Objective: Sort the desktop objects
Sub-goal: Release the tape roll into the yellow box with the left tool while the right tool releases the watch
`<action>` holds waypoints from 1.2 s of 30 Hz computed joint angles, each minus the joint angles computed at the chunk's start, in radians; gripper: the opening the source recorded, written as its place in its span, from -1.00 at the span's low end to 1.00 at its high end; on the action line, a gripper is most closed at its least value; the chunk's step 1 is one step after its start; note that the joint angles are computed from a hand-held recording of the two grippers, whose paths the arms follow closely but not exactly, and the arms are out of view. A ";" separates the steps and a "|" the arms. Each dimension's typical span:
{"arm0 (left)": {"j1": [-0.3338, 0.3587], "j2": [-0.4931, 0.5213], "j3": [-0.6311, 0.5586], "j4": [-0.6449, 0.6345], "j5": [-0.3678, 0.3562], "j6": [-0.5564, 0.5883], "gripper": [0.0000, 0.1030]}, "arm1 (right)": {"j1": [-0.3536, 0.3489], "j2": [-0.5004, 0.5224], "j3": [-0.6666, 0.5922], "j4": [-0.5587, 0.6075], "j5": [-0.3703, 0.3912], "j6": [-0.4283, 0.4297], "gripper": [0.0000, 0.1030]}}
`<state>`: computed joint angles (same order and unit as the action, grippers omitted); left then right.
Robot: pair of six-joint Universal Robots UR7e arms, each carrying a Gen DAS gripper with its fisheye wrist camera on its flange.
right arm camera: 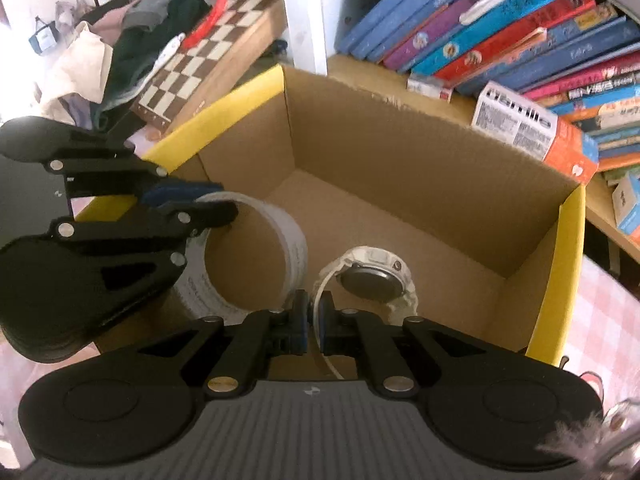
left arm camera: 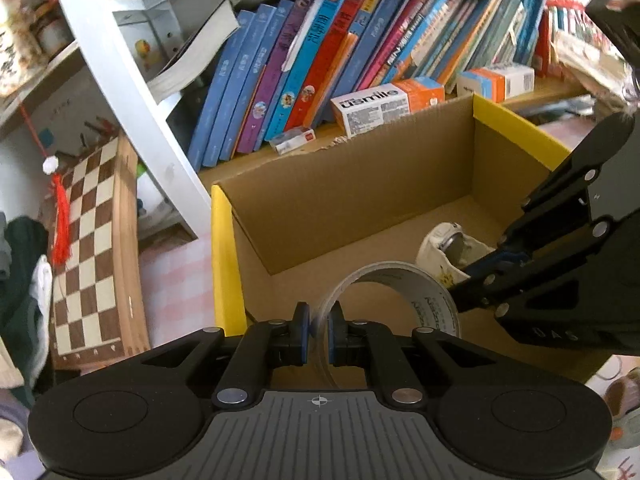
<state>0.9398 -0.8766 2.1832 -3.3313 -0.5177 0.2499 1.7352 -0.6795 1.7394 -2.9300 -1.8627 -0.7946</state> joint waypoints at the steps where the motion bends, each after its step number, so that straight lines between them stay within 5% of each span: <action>1: 0.000 0.007 -0.004 0.000 0.005 0.018 -0.84 | 0.001 0.000 -0.005 0.015 -0.006 0.011 -0.88; 19: -0.002 0.034 -0.019 0.021 0.027 0.052 -0.71 | -0.003 0.000 -0.016 0.025 -0.001 0.079 -0.72; 22: -0.012 0.037 -0.012 -0.005 0.036 0.069 -0.31 | -0.002 -0.003 -0.010 0.008 0.003 0.073 -0.39; 27: -0.031 0.033 0.015 -0.108 0.041 0.118 0.25 | -0.001 -0.037 0.029 -0.042 0.041 0.065 -0.16; 36: -0.083 0.013 0.051 -0.198 0.057 0.123 0.34 | 0.008 -0.110 0.111 -0.110 0.111 0.060 -0.14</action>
<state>0.8567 -0.8632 2.2343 -3.5293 -0.4603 0.3729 1.7434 -0.7891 1.8507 -3.0401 -1.7517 -0.7347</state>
